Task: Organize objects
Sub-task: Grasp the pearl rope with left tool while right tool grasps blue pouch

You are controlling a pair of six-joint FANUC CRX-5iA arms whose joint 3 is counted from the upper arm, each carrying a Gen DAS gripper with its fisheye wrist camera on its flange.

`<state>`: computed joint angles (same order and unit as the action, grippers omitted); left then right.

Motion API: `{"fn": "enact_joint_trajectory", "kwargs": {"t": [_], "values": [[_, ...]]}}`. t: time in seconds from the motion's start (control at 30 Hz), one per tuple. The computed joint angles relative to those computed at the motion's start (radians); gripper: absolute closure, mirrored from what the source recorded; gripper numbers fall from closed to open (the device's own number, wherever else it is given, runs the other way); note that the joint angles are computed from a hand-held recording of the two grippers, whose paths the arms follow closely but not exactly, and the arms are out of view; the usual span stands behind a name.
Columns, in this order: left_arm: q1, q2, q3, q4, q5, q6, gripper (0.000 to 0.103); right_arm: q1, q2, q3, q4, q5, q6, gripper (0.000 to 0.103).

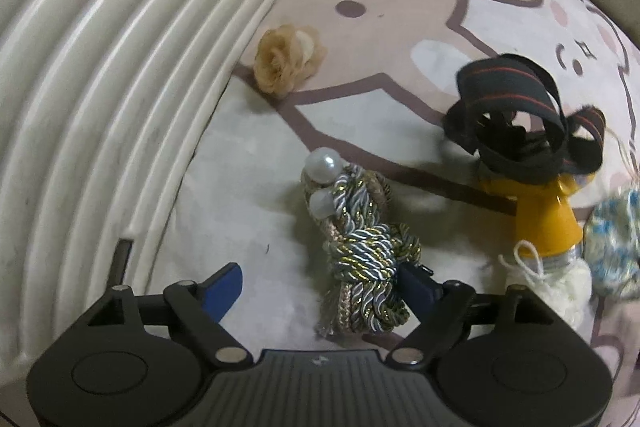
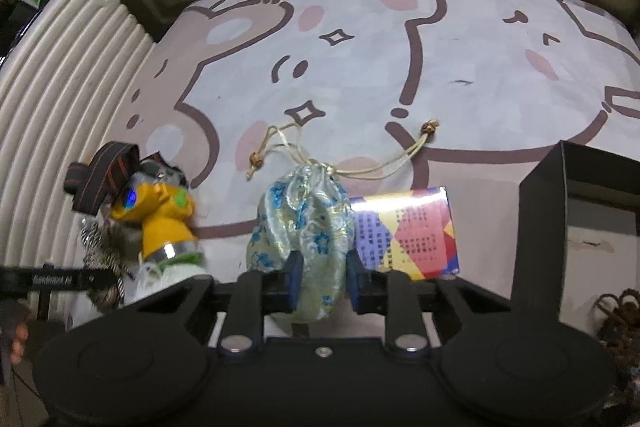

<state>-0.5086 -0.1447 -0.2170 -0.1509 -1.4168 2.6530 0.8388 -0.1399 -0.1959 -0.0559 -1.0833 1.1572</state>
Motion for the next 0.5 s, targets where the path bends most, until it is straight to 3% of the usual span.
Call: {"fn": "enact_joint_trajectory", "kwargs": {"t": [0.13,0.3,0.5], "values": [[0.012,-0.001,-0.004,0.014,0.015,0.018,0.028,-0.009,-0.017,0.006,-0.032,-0.026,0.060,0.094],[0.030,0.006,-0.020,0.070,0.065,-0.054,0.064,-0.028,-0.032,-0.001,-0.047,-0.026,0.064,0.095],[0.007,0.021,0.020,0.029,0.041,-0.071,0.071,-0.052,-0.046,-0.005,-0.067,0.008,0.034,0.096]]}}
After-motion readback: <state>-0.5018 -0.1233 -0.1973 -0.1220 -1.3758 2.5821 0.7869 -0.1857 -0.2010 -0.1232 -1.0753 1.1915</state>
